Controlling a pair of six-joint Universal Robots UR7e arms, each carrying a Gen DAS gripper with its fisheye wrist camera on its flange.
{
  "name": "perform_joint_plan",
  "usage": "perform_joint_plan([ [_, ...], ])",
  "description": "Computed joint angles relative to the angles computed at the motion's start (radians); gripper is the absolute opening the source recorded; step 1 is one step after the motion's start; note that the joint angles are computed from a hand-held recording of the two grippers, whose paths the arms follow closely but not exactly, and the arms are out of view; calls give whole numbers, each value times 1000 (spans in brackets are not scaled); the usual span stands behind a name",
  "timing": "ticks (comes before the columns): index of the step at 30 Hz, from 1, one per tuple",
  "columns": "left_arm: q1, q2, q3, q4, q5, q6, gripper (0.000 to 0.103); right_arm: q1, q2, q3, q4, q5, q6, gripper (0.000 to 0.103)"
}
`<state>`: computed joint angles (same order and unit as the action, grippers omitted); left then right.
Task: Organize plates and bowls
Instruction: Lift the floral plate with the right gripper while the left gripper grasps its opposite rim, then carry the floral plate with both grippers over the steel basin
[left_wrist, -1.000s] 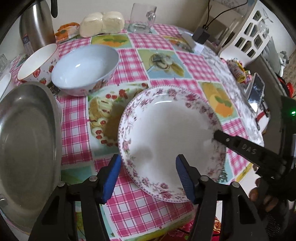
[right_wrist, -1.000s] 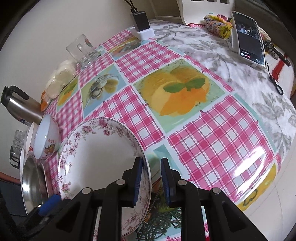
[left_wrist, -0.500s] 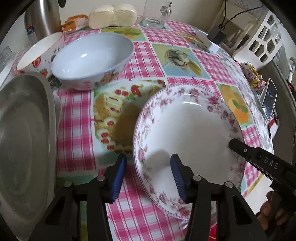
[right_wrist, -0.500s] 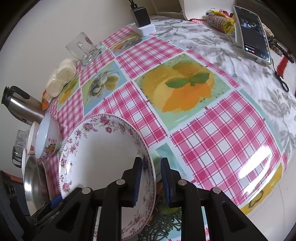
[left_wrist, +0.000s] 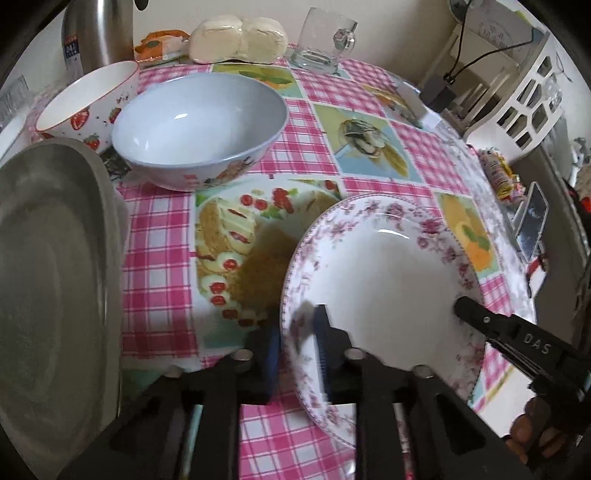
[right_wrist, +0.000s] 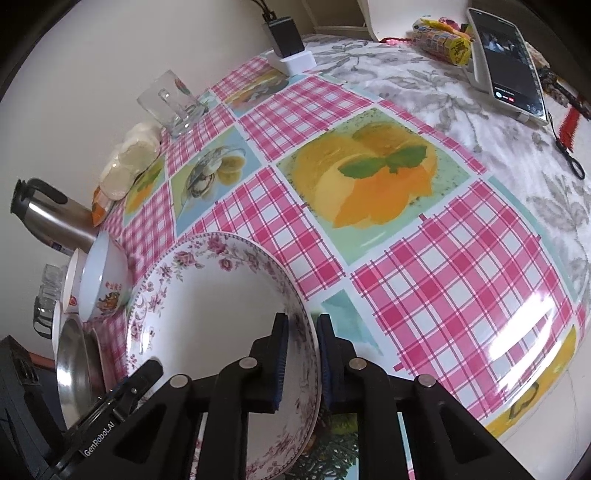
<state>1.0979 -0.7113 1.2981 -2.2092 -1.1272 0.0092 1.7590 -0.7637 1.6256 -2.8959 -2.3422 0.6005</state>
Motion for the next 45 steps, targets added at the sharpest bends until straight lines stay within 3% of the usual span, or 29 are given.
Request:
perform_joint_plan([
  [7, -3, -6, -2, -15, -2, 21, 15, 10, -10, 14, -38, -5, -21, 10],
  [26, -15, -78, 12, -108, -58, 56, 15, 82, 14, -24, -173, -33, -157, 10],
  [45, 48, -136, -51, -71, -109, -18, 15, 157, 142, -210, -46, -64, -224, 10],
])
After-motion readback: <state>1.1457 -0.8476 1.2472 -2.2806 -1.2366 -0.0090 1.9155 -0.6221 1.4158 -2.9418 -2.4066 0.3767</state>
